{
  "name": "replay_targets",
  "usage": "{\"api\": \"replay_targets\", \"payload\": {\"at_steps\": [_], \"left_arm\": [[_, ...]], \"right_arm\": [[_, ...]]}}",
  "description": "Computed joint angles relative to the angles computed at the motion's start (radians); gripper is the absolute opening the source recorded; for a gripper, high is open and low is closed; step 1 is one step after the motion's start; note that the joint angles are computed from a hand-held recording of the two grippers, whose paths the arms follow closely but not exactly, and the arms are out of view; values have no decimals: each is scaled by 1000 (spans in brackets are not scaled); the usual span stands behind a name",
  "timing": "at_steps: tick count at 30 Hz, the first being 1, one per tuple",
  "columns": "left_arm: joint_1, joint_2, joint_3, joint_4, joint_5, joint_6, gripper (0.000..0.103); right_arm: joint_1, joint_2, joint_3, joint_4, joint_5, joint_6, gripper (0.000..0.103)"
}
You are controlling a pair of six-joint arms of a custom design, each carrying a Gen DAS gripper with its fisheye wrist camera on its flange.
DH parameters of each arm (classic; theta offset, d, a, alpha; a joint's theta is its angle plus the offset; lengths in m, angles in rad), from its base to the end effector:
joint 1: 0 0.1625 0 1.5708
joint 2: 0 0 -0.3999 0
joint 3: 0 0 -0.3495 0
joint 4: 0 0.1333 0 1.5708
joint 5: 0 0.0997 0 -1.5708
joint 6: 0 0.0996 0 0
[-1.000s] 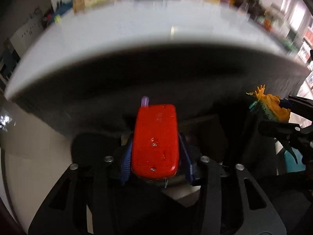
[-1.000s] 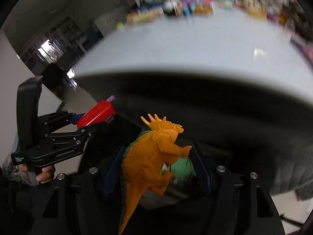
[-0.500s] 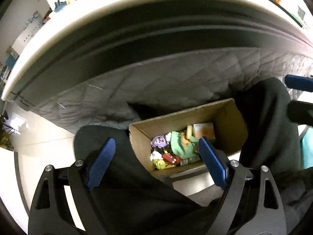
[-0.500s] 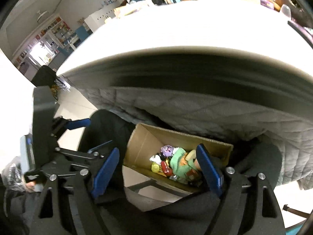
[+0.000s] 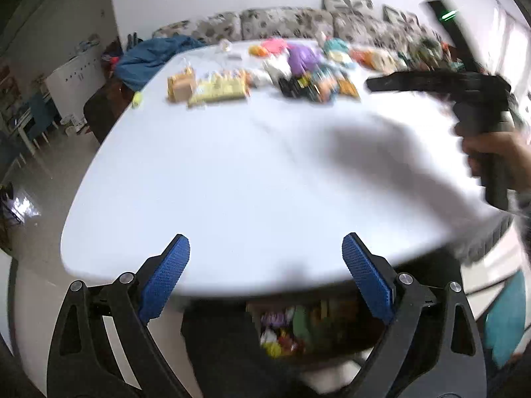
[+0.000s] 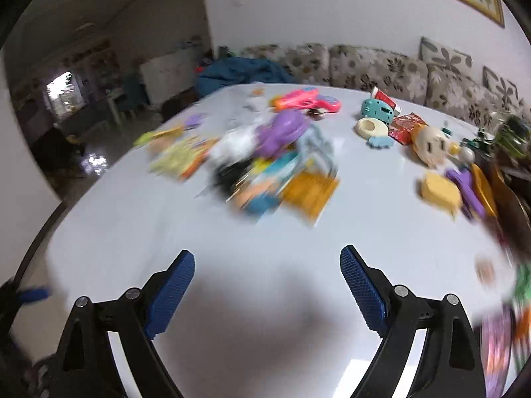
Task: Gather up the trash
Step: 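Grasp the yellow snack packet with the right tool while the left tool grasps the horse keychain doll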
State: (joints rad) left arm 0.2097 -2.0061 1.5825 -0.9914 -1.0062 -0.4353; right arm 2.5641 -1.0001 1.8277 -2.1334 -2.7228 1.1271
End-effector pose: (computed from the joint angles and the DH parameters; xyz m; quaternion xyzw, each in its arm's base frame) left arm -0.1914 -0.2315 0.5702 0.4470 0.8471 -0.1707 0.2315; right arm 0.4740 -0.2583 0.1765 0.0162 -0.8342 0.4169 0.3605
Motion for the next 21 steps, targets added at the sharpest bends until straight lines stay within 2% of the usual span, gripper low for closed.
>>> {"api": "replay_targets", "payload": {"at_steps": [2,4,6,9,11,13,14,17,21], "left_arm": [[61,42,10,-90,23,28,91],[105,61,23,-160,4,58,91],[125,65,41,-198,-3,77,91],[149,73,76,-229,-31,99,91],[153,74,91,-239,-45,112,91],[151,70,105,-246,-52,122,91],[147,68,108,-243,-55,118,91],[155,74,115,-255,-78,123,91],[186,116,125,-342,-89,150,91]], "right_arm": [[-63,-27,23,-72,-9,-55,81],[-108,-51,39,-94,-20,-53,79],[-138,-64,75,-220,10,-112,78],[-196,-45,50,-248,90,-166,77],[-194,9,7,-209,49,-171,77],[-194,23,-19,-150,23,-152,77],[-195,22,-19,-143,17,-153,82],[-206,-7,40,-243,27,-236,86],[-183,-70,79,-118,40,-206,85]]}}
